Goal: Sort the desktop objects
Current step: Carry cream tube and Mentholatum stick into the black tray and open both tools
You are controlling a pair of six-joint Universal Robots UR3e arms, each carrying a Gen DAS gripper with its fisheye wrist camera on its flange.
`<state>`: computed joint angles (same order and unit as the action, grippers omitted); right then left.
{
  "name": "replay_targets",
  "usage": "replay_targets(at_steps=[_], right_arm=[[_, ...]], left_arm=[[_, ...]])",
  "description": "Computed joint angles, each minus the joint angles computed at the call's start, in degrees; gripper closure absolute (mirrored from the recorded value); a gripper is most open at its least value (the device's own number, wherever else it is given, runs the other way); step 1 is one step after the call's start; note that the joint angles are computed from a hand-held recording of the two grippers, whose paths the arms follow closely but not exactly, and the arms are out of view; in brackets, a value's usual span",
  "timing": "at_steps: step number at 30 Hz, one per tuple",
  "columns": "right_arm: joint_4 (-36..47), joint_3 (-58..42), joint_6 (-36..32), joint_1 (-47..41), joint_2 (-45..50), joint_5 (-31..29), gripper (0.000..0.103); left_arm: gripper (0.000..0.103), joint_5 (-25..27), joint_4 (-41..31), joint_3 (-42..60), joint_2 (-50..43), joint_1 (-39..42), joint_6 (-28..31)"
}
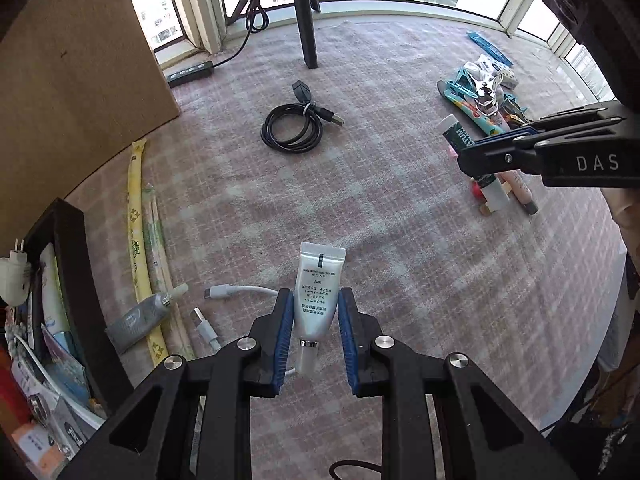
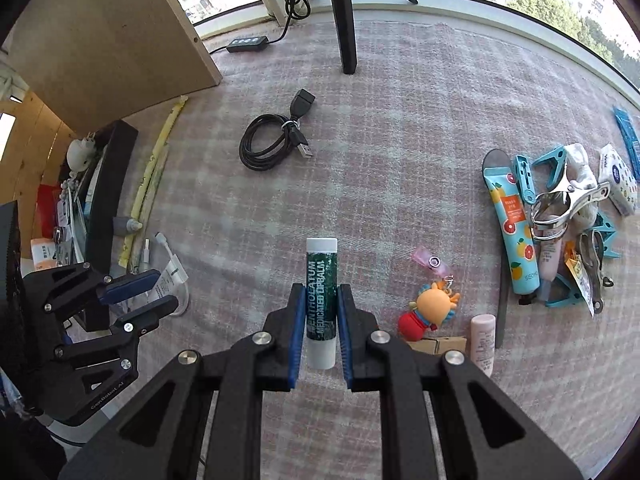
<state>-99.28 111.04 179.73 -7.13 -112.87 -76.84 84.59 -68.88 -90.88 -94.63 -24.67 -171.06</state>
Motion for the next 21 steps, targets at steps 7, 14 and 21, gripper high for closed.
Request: replay_targets(at_steps=[7,14,21], right_arm=[[-2.94,-16.17,9.74,16.40,13.16,-2.42,0.088],[-2.01,-38.88,17.88,31.97,30.36,-5.17,0.088],[5.61,-70.77,22.20,42.66,52.57,-7.20,0.088]], left_arm=[[0.082,-1.06,-2.55,-7.65,13.49,11.79,3.46],[0.082,-4.88,-11.35,-12.48,28.17,32.59,15.01],[0.082,-11.07,-20.25,-13.13,34.93,56.12,30.06]])
